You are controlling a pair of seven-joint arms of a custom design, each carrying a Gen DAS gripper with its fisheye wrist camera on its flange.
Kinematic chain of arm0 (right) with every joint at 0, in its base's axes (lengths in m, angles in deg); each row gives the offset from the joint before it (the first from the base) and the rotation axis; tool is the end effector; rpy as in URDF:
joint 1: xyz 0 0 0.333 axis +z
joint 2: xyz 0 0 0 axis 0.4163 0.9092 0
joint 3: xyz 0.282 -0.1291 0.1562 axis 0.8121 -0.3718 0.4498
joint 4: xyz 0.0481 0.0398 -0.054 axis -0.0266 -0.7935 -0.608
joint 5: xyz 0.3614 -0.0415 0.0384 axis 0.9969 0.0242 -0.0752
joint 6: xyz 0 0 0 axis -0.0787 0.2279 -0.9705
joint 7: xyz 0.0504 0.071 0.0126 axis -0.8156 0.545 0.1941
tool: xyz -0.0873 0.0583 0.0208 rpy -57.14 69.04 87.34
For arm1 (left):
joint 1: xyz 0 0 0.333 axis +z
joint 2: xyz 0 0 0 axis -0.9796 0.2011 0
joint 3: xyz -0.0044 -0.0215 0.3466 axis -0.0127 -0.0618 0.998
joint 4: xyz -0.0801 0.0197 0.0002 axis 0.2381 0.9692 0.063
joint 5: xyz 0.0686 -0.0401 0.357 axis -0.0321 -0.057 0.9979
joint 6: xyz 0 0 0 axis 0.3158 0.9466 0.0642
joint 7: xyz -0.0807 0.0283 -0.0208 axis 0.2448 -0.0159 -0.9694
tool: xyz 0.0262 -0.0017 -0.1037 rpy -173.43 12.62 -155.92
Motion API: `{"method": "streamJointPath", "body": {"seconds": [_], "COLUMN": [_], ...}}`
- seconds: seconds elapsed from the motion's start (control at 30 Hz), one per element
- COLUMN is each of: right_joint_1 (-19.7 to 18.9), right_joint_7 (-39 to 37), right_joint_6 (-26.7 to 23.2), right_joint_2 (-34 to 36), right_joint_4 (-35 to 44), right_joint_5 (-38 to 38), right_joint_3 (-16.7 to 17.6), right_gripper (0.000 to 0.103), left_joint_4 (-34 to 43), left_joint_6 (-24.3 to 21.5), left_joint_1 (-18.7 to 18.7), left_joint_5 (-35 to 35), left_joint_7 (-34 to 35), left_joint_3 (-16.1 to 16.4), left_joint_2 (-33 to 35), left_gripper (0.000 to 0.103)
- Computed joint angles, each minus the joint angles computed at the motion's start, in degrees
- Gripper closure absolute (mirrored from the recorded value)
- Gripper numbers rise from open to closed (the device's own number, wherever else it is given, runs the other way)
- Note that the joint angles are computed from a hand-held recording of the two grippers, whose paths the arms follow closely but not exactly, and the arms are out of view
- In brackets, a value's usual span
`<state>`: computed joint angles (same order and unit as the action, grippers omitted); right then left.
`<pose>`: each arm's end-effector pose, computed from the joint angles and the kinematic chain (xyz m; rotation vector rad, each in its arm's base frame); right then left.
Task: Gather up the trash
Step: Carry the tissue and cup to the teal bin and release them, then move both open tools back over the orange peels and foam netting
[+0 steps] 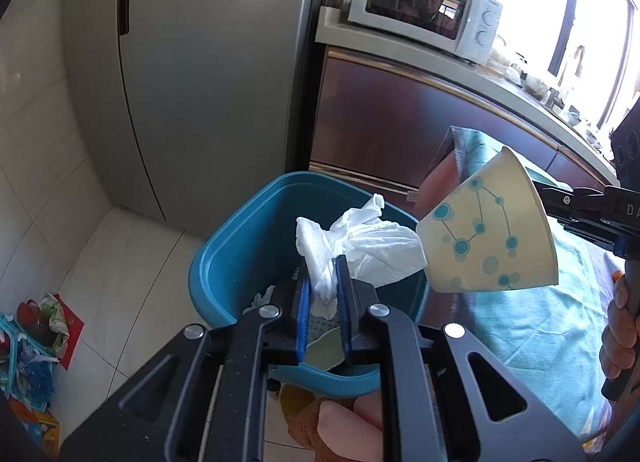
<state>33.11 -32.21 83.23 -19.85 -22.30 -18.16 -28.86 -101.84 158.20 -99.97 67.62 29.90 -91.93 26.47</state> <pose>0.7296 0.2667 0.4598 -2.0093 0.9378 0.4165 0.5954 -0.2913 0.4034 -2.1320 1.2395 -0.6824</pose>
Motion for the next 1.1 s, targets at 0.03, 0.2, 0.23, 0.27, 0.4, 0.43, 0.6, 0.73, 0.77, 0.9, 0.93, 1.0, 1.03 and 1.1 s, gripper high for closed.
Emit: {"method": "streamJointPath", "body": {"seconds": [0.03,0.2,0.23,0.27,0.4,0.43,0.6,0.73,0.77,0.9,0.93,1.0,1.03,1.1], "right_joint_1": [0.5,2.5,2.8,3.1,4.3,4.5,4.9,4.3,4.1,3.3,3.0,2.3,1.9,1.0], "right_joint_7": [0.4,3.0,3.7,4.2,5.4,5.7,6.6,6.6,6.5,5.6,5.0,4.2,3.6,1.9], "right_joint_6": [-0.2,-1.8,-2.1,-2.4,-2.2,-1.9,-0.7,-0.6,-0.5,-0.4,0.0,0.1,0.4,0.9], "right_joint_2": [0.4,3.2,3.7,4.3,5.2,5.3,4.8,4.7,4.6,4.0,3.4,2.7,2.0,0.5], "right_joint_4": [0.6,4.5,5.2,6.0,7.0,6.9,5.3,4.8,4.6,3.7,2.8,1.9,0.9,-1.3], "right_joint_5": [-0.5,-3.6,-4.0,-4.6,-6.8,-7.2,-8.8,-8.7,-8.5,-7.8,-7.5,-6.7,-6.2,-5.1], "right_joint_3": [-0.2,-0.6,-0.6,-0.7,-1.0,-1.0,-1.4,-1.1,-1.0,-0.7,-0.7,-0.5,-0.5,-0.3], "right_gripper": [0.101,0.101,0.101,0.101,0.099,0.098,0.093,0.093,0.093,0.091,0.091,0.091,0.091,0.089], "left_joint_4": [0.2,0.2,0.3,0.5,0.9,0.9,1.2,0.9,1.1,1.6,1.6,1.7,1.5,1.8], "left_joint_6": [0.0,0.3,0.3,0.0,0.8,1.4,3.3,5.9,5.8,6.0,6.2,6.3,6.4,6.1], "left_joint_1": [0.1,0.8,0.9,0.9,1.4,1.6,1.8,1.7,1.5,1.1,1.0,0.6,0.3,-0.3], "left_joint_5": [-0.4,-1.9,-2.1,-2.3,-3.5,-4.1,-6.2,-6.1,-6.3,-7.0,-7.0,-6.7,-6.3,-5.4], "left_joint_7": [0.1,0.8,0.9,1.0,1.5,1.6,2.2,1.6,1.8,2.6,2.5,2.1,1.8,1.3], "left_joint_3": [0.0,0.3,0.5,0.6,0.9,0.9,1.5,2.4,2.5,2.8,3.0,3.2,3.4,3.5], "left_joint_2": [0.3,1.2,1.4,1.7,2.6,2.9,4.3,5.0,5.2,5.6,5.6,5.4,5.2,4.9], "left_gripper": [0.09,0.09,0.09,0.09,0.085,0.082,0.079,0.071,0.069,0.066,0.066,0.066,0.066,0.066]}}
